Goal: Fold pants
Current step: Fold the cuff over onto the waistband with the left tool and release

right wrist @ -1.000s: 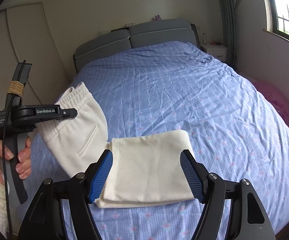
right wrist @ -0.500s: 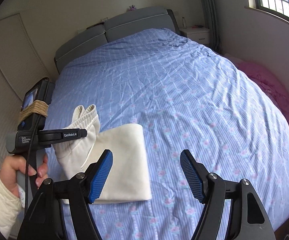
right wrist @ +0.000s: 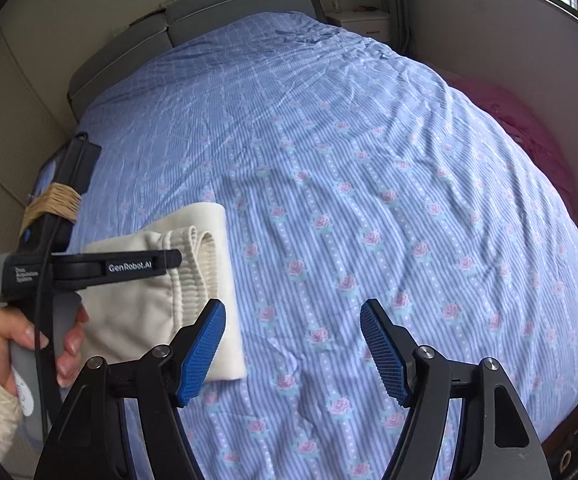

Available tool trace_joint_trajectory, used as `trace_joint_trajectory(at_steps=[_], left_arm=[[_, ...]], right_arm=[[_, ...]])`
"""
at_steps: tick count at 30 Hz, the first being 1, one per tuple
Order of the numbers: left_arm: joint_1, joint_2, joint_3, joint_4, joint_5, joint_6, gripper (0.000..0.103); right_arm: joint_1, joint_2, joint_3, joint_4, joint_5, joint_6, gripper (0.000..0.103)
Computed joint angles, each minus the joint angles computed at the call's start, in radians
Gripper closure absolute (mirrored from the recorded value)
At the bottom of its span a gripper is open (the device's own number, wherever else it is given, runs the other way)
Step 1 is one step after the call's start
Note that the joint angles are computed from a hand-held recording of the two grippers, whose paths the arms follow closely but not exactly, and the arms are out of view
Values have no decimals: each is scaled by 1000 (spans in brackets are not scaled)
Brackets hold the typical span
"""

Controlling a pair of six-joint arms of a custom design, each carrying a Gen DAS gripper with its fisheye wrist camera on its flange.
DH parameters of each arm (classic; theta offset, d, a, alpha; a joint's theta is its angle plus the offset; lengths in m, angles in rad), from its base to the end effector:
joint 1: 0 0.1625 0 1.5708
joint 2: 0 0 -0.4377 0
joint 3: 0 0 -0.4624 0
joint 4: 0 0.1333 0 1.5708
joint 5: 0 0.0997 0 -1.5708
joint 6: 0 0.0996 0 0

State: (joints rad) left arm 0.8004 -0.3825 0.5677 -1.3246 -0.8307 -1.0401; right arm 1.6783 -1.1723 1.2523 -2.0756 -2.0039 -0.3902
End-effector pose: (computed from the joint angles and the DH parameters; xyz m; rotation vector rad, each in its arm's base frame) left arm -0.4971 -0.8001 0.1322 -0.1171 2.3364 -0.3959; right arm 0.1724 -0.7447 0.4877 0.5242 -2.5670 0.4776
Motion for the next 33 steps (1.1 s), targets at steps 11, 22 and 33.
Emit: trace_joint_trajectory(at_steps=[11, 22, 33], left_arm=[[-22, -323, 475, -19, 44, -205, 32], [-19, -450, 675, -110, 1, -356, 33], [-22, -483, 706, -121, 14, -379, 33]], right_arm=[[5, 103, -37, 134, 170, -73, 32], [34, 351, -268, 204, 106, -32, 54], [63, 327, -256, 138, 77, -46, 97]])
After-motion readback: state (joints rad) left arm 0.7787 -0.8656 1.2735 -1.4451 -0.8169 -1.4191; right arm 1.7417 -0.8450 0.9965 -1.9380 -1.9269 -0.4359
